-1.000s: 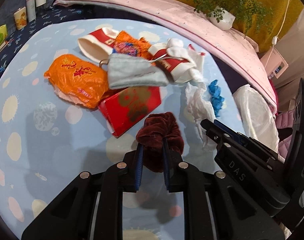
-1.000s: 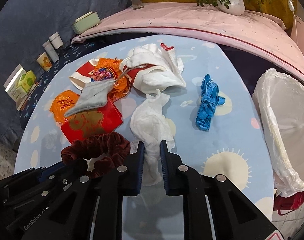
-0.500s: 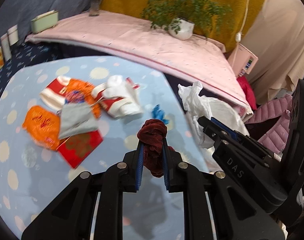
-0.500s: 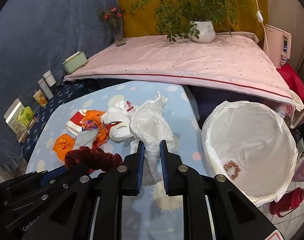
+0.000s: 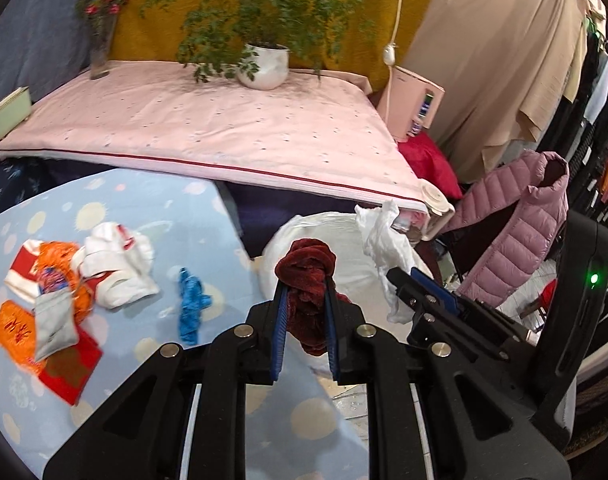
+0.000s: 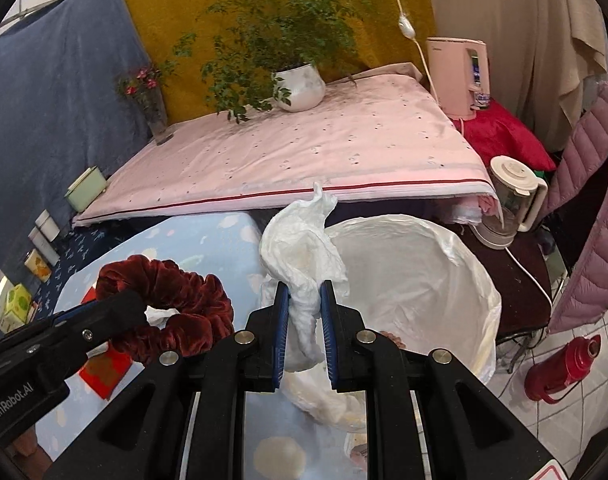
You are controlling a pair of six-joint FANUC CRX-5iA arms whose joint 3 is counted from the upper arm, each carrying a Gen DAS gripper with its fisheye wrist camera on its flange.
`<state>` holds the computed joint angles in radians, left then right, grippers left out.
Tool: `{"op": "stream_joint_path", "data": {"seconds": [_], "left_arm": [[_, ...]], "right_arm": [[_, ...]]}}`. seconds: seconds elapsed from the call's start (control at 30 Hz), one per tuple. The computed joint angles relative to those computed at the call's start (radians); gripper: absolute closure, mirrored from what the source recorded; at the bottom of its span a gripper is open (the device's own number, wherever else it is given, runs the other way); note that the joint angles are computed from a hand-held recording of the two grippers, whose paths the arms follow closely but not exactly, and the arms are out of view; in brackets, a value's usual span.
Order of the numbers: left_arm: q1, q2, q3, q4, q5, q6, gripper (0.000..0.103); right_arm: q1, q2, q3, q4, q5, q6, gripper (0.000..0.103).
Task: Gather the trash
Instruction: 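Carry both items into the white bin and open both tools, then move both open tools back over the table clutter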
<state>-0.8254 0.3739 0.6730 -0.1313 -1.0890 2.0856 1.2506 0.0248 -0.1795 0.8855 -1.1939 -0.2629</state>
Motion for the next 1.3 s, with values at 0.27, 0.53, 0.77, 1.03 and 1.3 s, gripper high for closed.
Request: {"op": "stream_joint_path", "data": {"seconds": [0.27,0.53,0.77,1.03,1.3], "left_arm": [[-0.016,0.145,0.175,0.048,-0.055,-0.056,0.087],[-0.014,0.213,0.251,0.075,-0.08,-0.077,0.083],[-0.02,0.22,0.271,0.012,-0.115,-0.001,0.051],[-0.015,0.188,0.229,-0.022,-0.123,0.034,0.051],[-0.007,0.127,0.139,-0.045,-0.097,0.076,0.05]], "right_arm": [[-0.019,-0.051,-0.078,-0.043,-0.007,-0.056,0.088],[-0.037,-0.061,-0.104,-0.068,0.01,-0.068,0.087],[-0.035,-0.05,-0.097,-0.058,-0.011,-0.083,0.068],[-0.031,-0.045,-0.09,-0.059,-0.009,-0.081,0.066],[-0.02,-0.021,-0.057,-0.052,-0.006,-0.057,0.061]]}}
